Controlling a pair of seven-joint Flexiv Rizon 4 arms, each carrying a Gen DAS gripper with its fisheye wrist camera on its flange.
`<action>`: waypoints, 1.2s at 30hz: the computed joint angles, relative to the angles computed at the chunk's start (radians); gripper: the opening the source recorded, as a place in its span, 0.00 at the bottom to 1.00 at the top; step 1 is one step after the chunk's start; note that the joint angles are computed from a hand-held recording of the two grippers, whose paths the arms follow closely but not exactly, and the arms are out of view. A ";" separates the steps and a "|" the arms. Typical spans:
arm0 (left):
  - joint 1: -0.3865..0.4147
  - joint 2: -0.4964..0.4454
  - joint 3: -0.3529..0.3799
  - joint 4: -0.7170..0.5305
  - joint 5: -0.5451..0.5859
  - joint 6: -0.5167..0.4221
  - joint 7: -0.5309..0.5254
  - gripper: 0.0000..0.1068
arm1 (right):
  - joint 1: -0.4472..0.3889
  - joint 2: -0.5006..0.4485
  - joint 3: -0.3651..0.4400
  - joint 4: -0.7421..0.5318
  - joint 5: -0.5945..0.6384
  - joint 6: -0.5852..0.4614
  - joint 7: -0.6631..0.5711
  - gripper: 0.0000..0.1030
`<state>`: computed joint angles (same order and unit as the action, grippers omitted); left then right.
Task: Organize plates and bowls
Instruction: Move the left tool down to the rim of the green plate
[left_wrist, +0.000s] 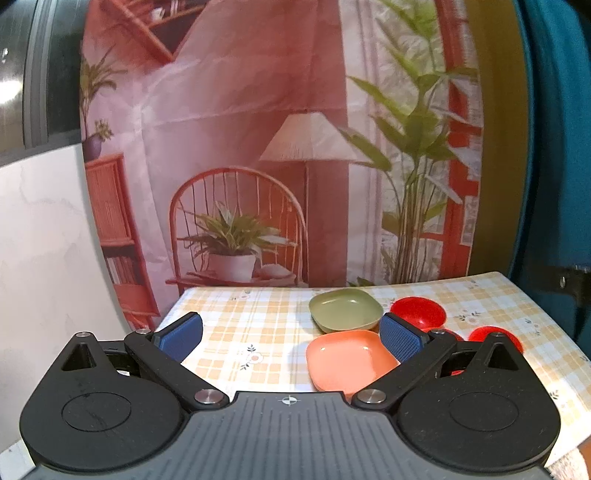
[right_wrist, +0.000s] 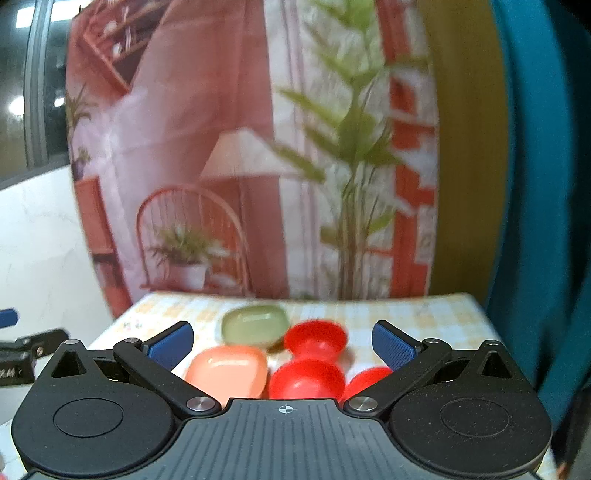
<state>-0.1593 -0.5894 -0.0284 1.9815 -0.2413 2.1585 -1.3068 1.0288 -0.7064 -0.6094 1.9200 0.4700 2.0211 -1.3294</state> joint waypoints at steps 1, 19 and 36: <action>0.012 -0.015 -0.010 -0.019 0.008 -0.010 -0.003 0.96 | -0.005 -0.019 -0.005 -0.019 -0.004 -0.017 0.002 1.00; 0.152 -0.167 -0.138 -0.190 0.096 -0.298 -0.036 0.91 | -0.183 -0.194 0.092 -0.153 -0.274 -0.142 0.223 0.88; 0.290 -0.276 -0.347 -0.244 0.030 -0.590 0.025 0.47 | -0.426 -0.223 0.374 -0.175 -0.491 -0.188 0.253 0.36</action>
